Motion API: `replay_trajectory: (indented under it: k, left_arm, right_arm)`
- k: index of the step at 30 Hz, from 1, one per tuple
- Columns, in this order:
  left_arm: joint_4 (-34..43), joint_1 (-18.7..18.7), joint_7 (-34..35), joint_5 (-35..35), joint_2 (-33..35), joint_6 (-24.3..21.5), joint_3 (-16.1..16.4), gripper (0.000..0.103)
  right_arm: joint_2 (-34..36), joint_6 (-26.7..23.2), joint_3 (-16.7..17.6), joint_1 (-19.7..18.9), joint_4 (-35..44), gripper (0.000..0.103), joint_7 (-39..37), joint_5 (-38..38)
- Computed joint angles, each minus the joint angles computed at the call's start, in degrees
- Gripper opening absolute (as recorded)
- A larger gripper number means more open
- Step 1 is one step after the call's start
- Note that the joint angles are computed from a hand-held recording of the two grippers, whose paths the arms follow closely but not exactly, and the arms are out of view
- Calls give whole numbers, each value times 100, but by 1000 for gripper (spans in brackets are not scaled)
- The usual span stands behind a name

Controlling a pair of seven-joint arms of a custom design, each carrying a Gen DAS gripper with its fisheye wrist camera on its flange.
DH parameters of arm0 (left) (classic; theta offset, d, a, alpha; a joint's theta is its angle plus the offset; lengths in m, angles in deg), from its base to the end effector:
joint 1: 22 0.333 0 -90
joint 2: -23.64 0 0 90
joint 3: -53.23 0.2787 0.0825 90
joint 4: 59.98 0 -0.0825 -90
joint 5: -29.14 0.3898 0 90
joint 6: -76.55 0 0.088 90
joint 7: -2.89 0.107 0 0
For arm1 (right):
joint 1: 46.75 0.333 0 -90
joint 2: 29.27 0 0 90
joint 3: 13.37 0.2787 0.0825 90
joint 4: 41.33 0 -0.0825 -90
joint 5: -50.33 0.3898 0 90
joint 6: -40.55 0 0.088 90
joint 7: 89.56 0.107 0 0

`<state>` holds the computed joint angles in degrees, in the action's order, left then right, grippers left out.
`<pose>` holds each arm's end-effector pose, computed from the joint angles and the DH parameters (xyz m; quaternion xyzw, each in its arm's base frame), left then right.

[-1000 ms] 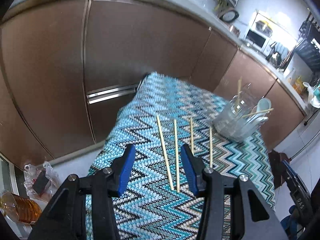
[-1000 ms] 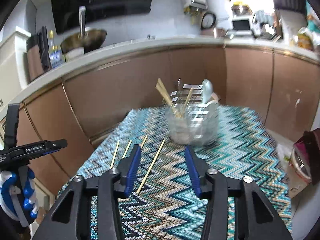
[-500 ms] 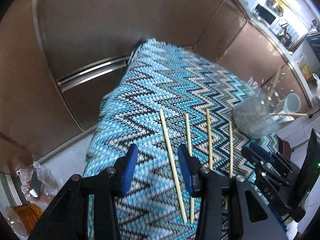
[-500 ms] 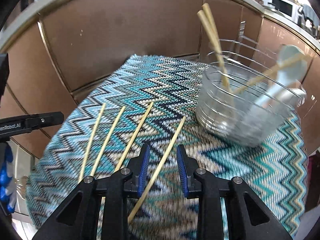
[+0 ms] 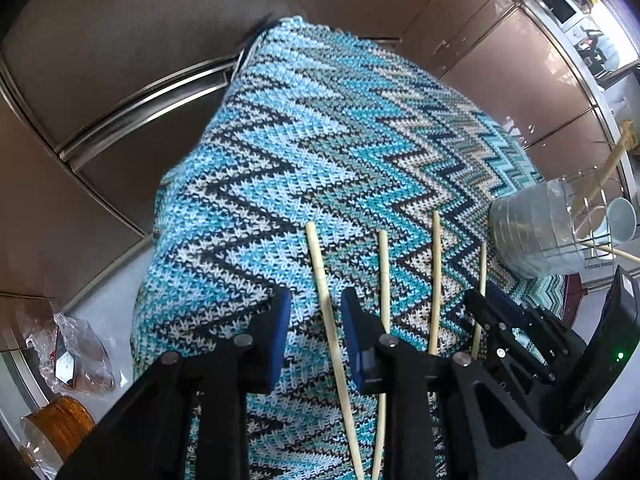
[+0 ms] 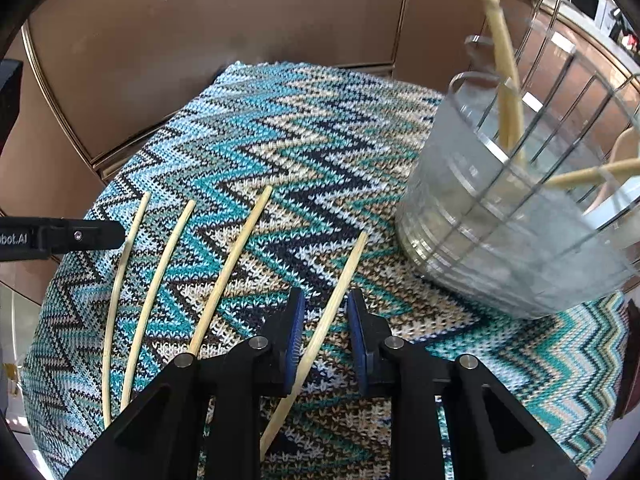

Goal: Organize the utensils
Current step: 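Grasp a chopstick with the left tool while the right tool grasps another chopstick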

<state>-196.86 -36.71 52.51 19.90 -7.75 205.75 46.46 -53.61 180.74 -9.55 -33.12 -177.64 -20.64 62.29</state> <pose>0.4132 -0.1718 0.5250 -0.8179 0.5363 -0.2082 0.0112 0.4583 0.1460 0.4985 -0.8433 0.4741 -0.1292 0.2175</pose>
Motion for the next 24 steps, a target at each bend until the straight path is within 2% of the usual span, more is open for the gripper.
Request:
replay_trajectory:
  k: [6,13,17,24]
  left_arm:
    - [201,-1,65,-118,242,-160,39,23]
    - [472,91,84,-78,497,-382,-25,13]
    - [495,132,-10,-22,517,-408,-70,10]
    - [345,134,-158,-65,391,-301,-53,6]
  right_arm:
    - [98,-97,-77,21,141,21,-17,191]
    - [332,-189,-76,20,361,21,-5,250]
    - [337,-179,-88,26,358,17,-19,313]
    - [113,-148,-214,77,151,6,-252,624]
